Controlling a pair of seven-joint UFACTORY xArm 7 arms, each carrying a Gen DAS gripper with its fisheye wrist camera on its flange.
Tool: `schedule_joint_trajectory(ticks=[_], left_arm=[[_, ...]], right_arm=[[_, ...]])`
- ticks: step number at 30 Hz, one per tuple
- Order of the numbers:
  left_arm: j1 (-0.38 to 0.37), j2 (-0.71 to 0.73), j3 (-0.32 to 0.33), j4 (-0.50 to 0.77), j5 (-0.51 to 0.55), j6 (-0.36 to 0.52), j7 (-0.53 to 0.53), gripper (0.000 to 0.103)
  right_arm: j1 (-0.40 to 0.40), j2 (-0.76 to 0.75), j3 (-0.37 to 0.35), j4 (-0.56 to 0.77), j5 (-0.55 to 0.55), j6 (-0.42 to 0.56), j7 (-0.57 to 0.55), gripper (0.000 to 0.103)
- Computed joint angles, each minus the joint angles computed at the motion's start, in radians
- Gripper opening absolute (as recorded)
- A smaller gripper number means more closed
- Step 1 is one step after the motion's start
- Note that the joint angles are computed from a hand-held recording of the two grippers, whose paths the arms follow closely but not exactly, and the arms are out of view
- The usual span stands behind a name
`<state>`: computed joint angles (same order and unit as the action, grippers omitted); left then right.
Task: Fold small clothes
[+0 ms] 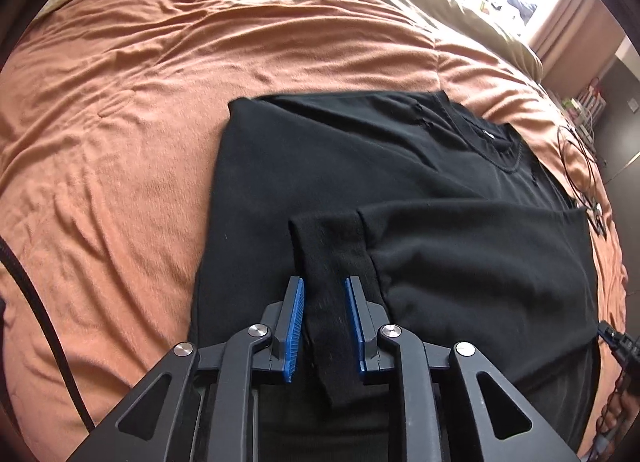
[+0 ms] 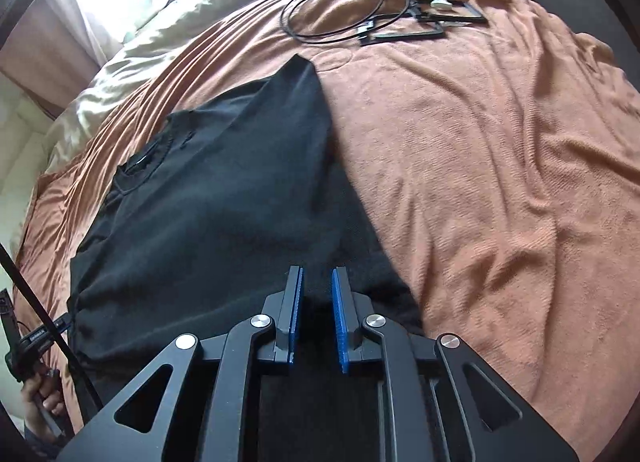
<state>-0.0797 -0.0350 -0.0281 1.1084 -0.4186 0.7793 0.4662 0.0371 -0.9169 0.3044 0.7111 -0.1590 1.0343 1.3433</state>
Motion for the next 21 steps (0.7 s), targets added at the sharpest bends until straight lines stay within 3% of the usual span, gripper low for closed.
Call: schedule_joint_trajectory(ticks=[3,6,9,14,15,16,18,21], left_arm=[[-0.003,-0.044,0.0,-0.056,0.018,0.004,0.0,0.023],[-0.009,-0.072,0.004,-0.101,0.029,0.01,0.012,0.023],[-0.013,-0.091,0.01,-0.132,0.035,0.028,0.017,0.007],[-0.01,-0.115,0.005,-0.127,0.117,0.058,-0.067,0.006],[-0.01,-0.123,0.006,-0.126,0.123,0.066,-0.076,0.006],[-0.01,-0.136,0.011,-0.126,0.118,0.08,-0.079,0.006],[-0.012,-0.164,0.026,-0.132,0.091,0.105,-0.063,0.006],[-0.012,-0.225,0.036,-0.157,0.087,0.13,-0.057,0.008]], right_arm=[[0.017,0.023,0.001,0.004,0.004,-0.029,-0.016,0.013],[0.029,0.044,-0.001,0.011,0.006,-0.061,-0.033,0.022],[0.04,0.067,-0.01,0.009,0.014,-0.092,-0.049,0.025],[0.061,0.1,-0.032,0.02,0.043,-0.074,-0.08,0.025],[0.065,0.094,-0.04,0.022,0.055,-0.072,-0.079,0.03],[0.065,0.089,-0.041,0.028,0.061,-0.068,-0.076,0.044],[0.056,0.073,-0.025,0.051,0.052,-0.039,-0.069,0.061],[0.055,0.062,-0.001,0.091,0.041,0.006,-0.067,0.066]])
